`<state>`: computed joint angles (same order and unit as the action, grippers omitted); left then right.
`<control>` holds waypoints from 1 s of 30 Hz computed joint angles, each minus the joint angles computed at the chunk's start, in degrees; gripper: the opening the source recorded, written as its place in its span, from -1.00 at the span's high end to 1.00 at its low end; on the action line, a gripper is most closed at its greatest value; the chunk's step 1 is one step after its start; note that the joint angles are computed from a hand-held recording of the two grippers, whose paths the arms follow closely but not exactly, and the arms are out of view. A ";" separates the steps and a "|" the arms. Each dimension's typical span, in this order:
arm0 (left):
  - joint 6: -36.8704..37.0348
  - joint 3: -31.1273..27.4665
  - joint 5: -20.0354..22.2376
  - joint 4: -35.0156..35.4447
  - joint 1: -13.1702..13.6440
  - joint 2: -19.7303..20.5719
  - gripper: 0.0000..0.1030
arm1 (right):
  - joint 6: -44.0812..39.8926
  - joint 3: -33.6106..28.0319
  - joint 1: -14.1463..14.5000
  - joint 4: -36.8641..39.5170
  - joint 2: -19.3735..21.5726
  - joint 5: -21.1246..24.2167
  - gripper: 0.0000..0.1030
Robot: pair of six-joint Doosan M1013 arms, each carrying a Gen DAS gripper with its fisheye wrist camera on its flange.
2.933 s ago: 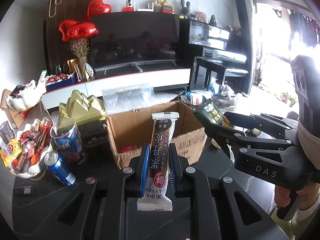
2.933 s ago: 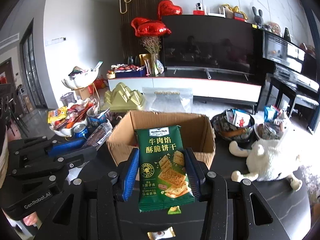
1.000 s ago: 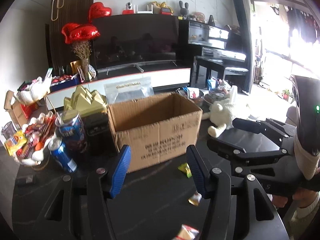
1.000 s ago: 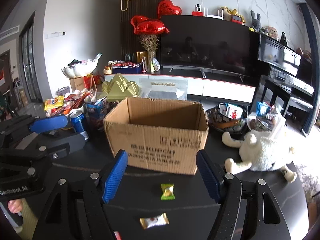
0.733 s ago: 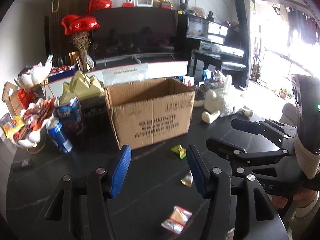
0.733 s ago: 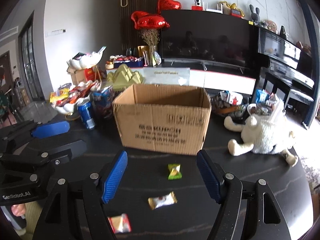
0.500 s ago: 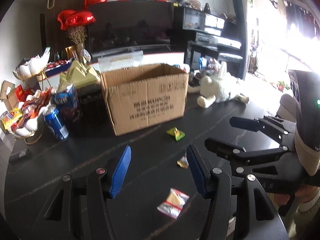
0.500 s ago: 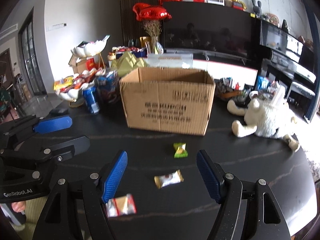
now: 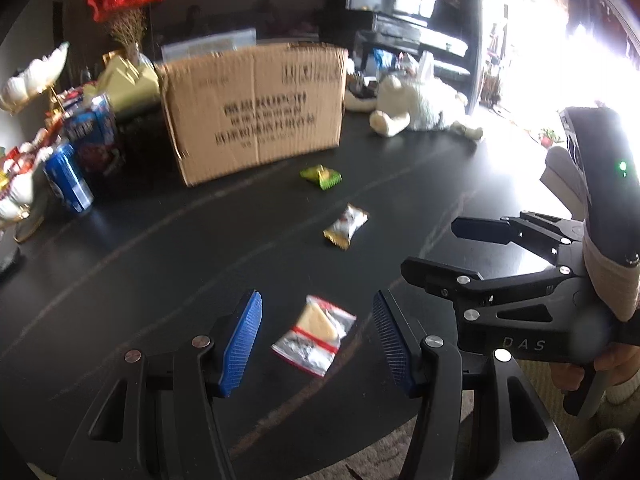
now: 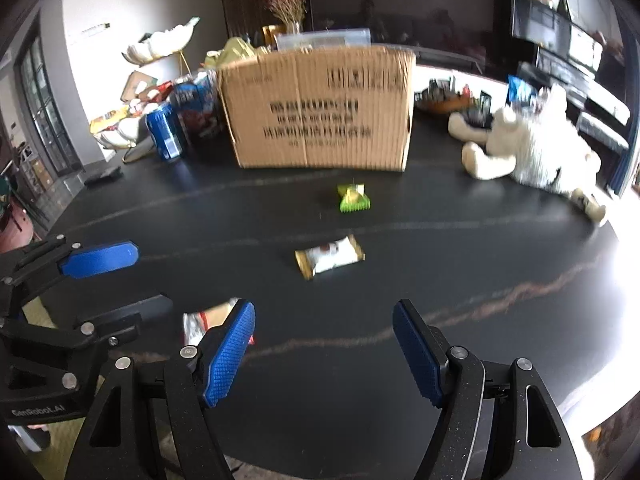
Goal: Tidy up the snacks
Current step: 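Move both open grippers back toward the remaining snacks on the table, then grasp the clear cake packet with the left gripper while the right gripper grasps a gold-white candy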
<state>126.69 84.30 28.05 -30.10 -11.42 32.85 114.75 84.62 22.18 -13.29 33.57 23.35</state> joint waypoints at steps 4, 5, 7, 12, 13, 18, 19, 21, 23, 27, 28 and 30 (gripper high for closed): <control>-1.49 -0.54 1.68 1.64 -0.03 1.24 -0.11 | -0.36 -0.30 -0.03 0.52 0.79 1.04 -0.40; -1.47 -0.78 2.47 1.45 0.04 1.63 -0.11 | -0.41 -0.29 -0.06 0.66 0.91 1.12 -0.40; -2.15 -1.09 2.83 2.58 -0.14 2.15 -0.11 | -0.13 -0.44 -0.10 0.57 1.22 1.58 -0.40; -2.89 -1.39 2.90 4.62 -0.47 3.04 -0.11 | -0.66 -0.80 -0.18 1.47 1.98 2.87 -0.40; -2.90 -1.49 2.98 4.79 -0.50 3.23 -0.11 | -0.81 -0.93 -0.22 1.75 2.11 3.13 -0.40; -3.83 -1.50 2.13 6.41 -0.89 3.87 -0.10 | -1.33 -1.19 -0.38 2.59 2.50 3.41 -0.40; -4.11 -1.56 2.14 6.70 -0.94 4.00 -0.09 | -1.10 -1.23 -0.37 2.37 2.57 3.44 -0.40; -4.34 -1.66 2.06 6.88 -0.99 4.24 -0.05 | -1.01 -1.27 -0.37 2.32 2.67 3.41 -0.40; -3.92 -1.47 1.36 6.72 -1.03 4.19 0.10 | -0.80 -1.50 -0.35 2.10 2.84 3.70 -0.40; -1.97 -1.72 1.54 3.33 -0.57 4.35 0.27 | -1.75 -1.87 -0.41 3.18 3.16 3.87 -0.40; -1.48 -1.76 1.61 2.36 -0.43 4.38 0.29 | -1.78 -1.88 -0.42 3.16 3.19 3.78 -0.40; -1.02 -2.08 2.05 0.34 -0.08 4.57 0.30 | -1.87 -2.03 -0.38 3.11 3.31 3.59 -0.40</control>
